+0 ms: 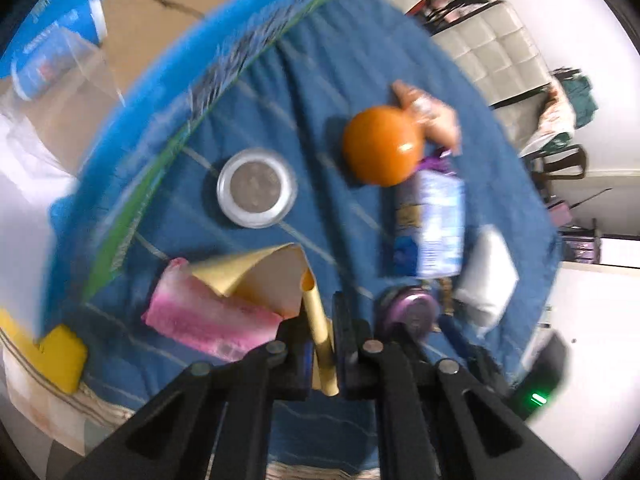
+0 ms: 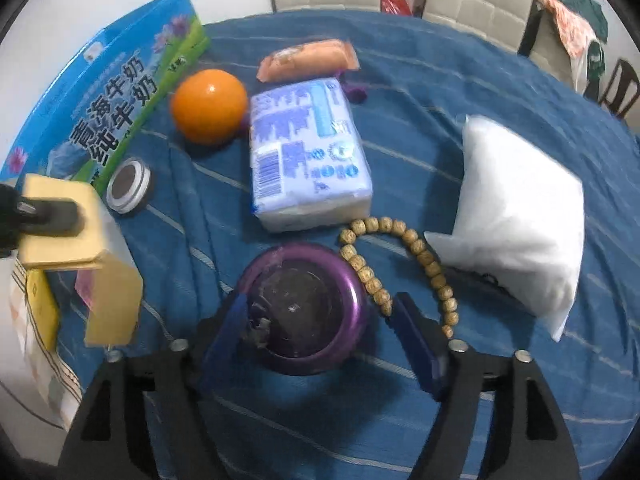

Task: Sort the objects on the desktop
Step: 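Grasp the yellow folded paper card with the left tool while the right tool reaches the purple compact, then grasp the purple round compact with the right tool while the left tool holds the yellow card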

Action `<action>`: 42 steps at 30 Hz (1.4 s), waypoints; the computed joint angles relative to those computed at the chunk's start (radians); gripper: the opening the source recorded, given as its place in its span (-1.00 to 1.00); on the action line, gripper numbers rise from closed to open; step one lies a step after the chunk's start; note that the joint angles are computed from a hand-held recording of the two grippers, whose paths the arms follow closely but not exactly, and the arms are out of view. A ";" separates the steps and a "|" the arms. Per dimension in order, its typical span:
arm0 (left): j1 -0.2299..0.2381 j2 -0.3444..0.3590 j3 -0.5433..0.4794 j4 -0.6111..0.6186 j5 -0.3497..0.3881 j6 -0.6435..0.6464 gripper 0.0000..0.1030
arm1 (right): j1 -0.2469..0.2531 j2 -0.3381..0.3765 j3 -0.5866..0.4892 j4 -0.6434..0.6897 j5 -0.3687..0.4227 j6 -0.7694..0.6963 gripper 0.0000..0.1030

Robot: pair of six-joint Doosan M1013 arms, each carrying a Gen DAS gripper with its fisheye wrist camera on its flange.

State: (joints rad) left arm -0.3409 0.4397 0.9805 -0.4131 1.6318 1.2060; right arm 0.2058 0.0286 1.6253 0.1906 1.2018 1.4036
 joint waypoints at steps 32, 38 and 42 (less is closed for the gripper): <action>0.062 -0.044 -0.077 -0.083 -0.024 0.018 -0.97 | 0.083 -0.033 0.064 -0.061 -0.098 -0.071 0.53; 0.083 -0.042 -0.102 -0.101 -0.037 0.022 -0.97 | 0.067 -0.070 0.059 -0.017 -0.104 -0.126 0.53; 0.101 -0.038 -0.120 -0.114 -0.047 0.017 -0.97 | 0.048 -0.079 0.030 0.052 -0.081 -0.187 -0.10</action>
State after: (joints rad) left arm -0.2402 0.4022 0.8602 -0.5274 1.5849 1.2234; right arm 0.2538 -0.0509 1.6554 0.2427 1.1209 1.2167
